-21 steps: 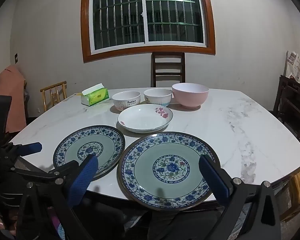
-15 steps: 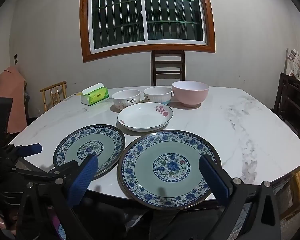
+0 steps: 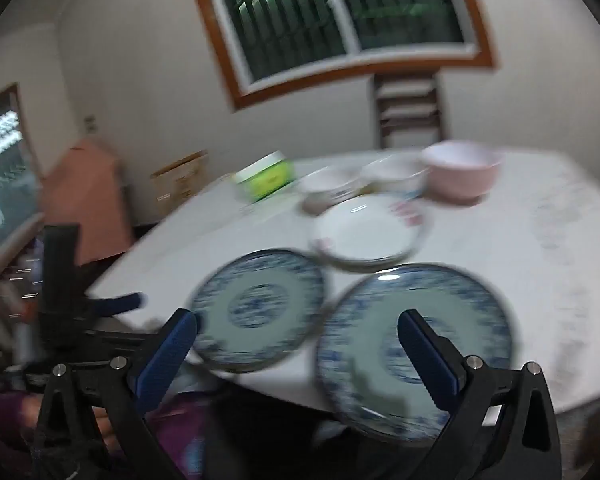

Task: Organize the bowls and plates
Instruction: 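Move the left tool toward the rim of the large blue-and-white plate, then grasp the large blue-and-white plate rim with the left tool while the right tool grasps the smaller one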

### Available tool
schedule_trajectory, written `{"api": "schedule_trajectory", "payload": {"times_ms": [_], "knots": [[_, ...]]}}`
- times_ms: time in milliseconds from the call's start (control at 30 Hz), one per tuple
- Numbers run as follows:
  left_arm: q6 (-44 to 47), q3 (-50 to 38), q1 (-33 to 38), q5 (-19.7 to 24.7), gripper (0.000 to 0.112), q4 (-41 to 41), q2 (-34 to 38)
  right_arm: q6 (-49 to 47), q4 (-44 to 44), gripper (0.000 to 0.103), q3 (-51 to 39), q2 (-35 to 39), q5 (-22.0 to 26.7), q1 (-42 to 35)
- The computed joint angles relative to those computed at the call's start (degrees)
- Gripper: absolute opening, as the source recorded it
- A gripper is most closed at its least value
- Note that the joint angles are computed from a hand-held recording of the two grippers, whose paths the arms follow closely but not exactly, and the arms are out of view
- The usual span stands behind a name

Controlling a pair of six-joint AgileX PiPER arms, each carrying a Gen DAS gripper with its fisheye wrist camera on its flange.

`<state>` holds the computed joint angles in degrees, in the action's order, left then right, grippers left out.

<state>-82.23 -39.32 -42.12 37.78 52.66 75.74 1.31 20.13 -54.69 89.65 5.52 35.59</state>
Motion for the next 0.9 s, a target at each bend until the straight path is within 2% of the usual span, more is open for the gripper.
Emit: {"api": "schedule_trajectory", "payload": {"times_ms": [67, 133, 200, 267, 300, 400, 500, 533, 700, 733, 800, 867, 900], "knots": [[3.35, -0.66, 2.18, 0.11, 0.102, -3.24, -0.06, -11.46, 10.87, 0.103, -7.70, 4.83, 7.17, -2.26], [6.57, -0.75, 4.54, -0.82, 0.102, -6.20, -0.51, -22.63, 20.45, 0.097, -14.54, 9.86, 14.64, -5.05], [9.49, -1.52, 6.54, -0.51, 0.102, -8.55, 0.01, -26.63, 24.12, 0.074, -22.83, 16.54, 22.66, -7.63], [17.61, -2.25, 11.23, -2.96, 0.100, -15.47, 0.34, -23.76, 22.36, 0.064, -30.91, 22.62, 29.49, -9.12], [20.40, -2.19, 13.04, -4.21, 0.100, -17.96, 0.35, -21.99, 21.01, 0.063, -34.96, 25.64, 32.46, -9.36], [23.05, -1.81, 16.76, -5.84, 0.099, -19.83, 0.82, -16.41, 14.64, 0.063, -43.61, 31.82, 35.31, -8.47], [28.49, -2.15, 20.15, -7.26, 0.099, -24.60, 2.02, -14.29, 15.10, 0.063, -55.13, 39.60, 44.47, -10.48], [29.72, -2.27, 21.28, -7.72, 0.099, -25.75, 2.72, -12.41, 12.97, 0.063, -57.64, 41.22, 45.30, -10.09], [48.47, -2.62, 28.75, -11.15, 0.091, -43.96, 5.41, -9.48, 10.79, 0.063, -69.79, 48.69, 52.78, -11.46], [50.52, -2.51, 29.62, -11.48, 0.089, -46.03, 5.97, -8.75, 10.51, 0.063, -71.98, 50.09, 54.16, -11.60], [51.65, -3.08, 30.02, -10.96, 0.072, -46.88, 7.28, -7.03, 10.31, 0.063, -77.49, 53.58, 57.77, -12.09], [55.28, -4.04, 30.69, -10.02, 0.063, -49.87, 9.23, -6.43, 11.31, 0.063, -80.82, 55.88, 60.39, -12.53], [56.92, -4.38, 31.16, -9.71, 0.063, -51.42, 9.94, -5.57, 10.39, 0.063, -82.57, 56.89, 61.58, -12.32]]}}
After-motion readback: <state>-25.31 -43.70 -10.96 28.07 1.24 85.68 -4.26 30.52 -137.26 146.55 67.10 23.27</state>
